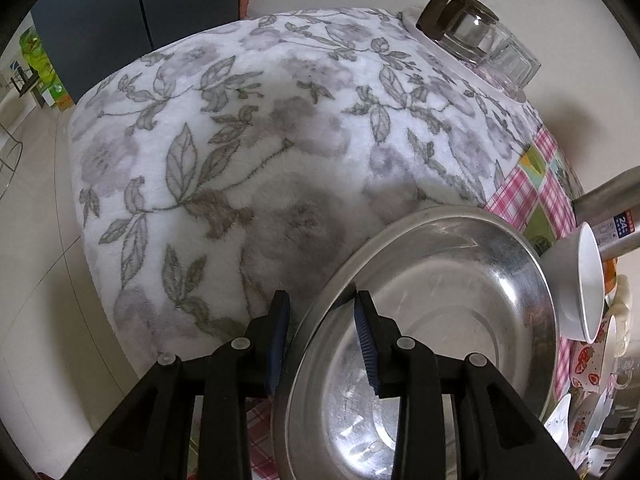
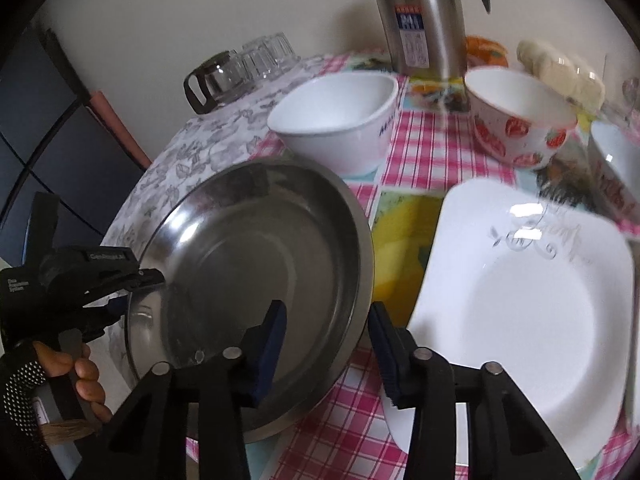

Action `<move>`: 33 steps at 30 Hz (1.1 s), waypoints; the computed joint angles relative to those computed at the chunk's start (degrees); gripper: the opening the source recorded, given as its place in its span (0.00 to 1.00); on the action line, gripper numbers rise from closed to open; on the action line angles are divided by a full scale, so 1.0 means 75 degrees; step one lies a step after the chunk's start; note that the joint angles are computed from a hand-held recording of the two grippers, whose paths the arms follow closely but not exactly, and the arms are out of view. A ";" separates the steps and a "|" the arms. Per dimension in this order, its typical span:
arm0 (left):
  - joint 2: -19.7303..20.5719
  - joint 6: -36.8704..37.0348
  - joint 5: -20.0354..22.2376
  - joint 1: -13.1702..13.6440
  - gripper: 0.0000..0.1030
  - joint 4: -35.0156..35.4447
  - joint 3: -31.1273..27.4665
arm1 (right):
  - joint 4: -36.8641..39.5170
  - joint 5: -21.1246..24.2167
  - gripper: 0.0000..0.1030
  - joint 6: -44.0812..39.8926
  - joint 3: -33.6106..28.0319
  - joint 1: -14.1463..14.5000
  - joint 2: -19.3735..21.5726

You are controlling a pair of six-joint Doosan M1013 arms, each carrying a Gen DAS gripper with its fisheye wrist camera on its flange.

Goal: Organize plates and bowls
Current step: 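Lift the steel basin by its rim with the left tool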

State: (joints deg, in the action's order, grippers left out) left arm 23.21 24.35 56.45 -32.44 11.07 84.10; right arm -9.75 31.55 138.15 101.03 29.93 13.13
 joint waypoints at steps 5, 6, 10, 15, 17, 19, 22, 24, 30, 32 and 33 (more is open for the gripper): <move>-0.0018 -0.0022 0.0048 0.0010 0.35 0.0023 0.0026 | 0.0651 -0.0144 0.36 -0.0555 0.0044 -0.0075 0.0043; -0.0017 -0.0009 0.0075 0.0006 0.36 0.0048 0.0023 | 0.0556 -0.0100 0.36 -0.0503 0.0019 -0.0057 0.0065; 0.0041 0.0025 0.0172 -0.0023 0.38 0.0140 -0.0032 | 0.0199 -0.0002 0.36 -0.0321 -0.0047 -0.0005 0.0111; 0.0102 0.0093 0.0275 -0.0066 0.38 0.0274 -0.0117 | -0.0061 0.0096 0.36 -0.0241 -0.0106 0.0035 0.0153; 0.0116 0.0148 0.0279 -0.0074 0.37 0.0308 -0.0133 | -0.0187 0.0118 0.37 -0.0253 -0.0167 0.0053 0.0207; 0.0131 0.0156 0.0263 -0.0077 0.37 0.0336 -0.0143 | -0.0291 0.0073 0.36 -0.0238 -0.0173 0.0043 0.0233; 0.0144 0.0152 0.0259 -0.0081 0.37 0.0385 -0.0147 | -0.0454 0.0044 0.35 -0.0158 -0.0178 0.0034 0.0263; 0.0151 0.0142 0.0249 -0.0086 0.38 0.0422 -0.0146 | -0.0529 0.0083 0.35 -0.0184 -0.0209 0.0043 0.0298; 0.0159 0.0212 0.0278 -0.0103 0.39 0.0496 -0.0136 | -0.0355 0.0017 0.35 -0.0446 -0.0275 -0.0008 0.0411; 0.0151 0.0248 0.0272 -0.0108 0.38 0.0499 -0.0124 | -0.0103 -0.0080 0.34 -0.0580 -0.0243 -0.0055 0.0388; 0.0158 0.0280 0.0287 -0.0112 0.38 0.0515 -0.0136 | 0.0020 -0.0121 0.34 -0.0644 -0.0227 -0.0073 0.0373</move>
State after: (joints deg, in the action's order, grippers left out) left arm 24.40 26.45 58.61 -33.28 14.93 83.08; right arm -9.61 30.65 133.32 99.33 29.38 15.93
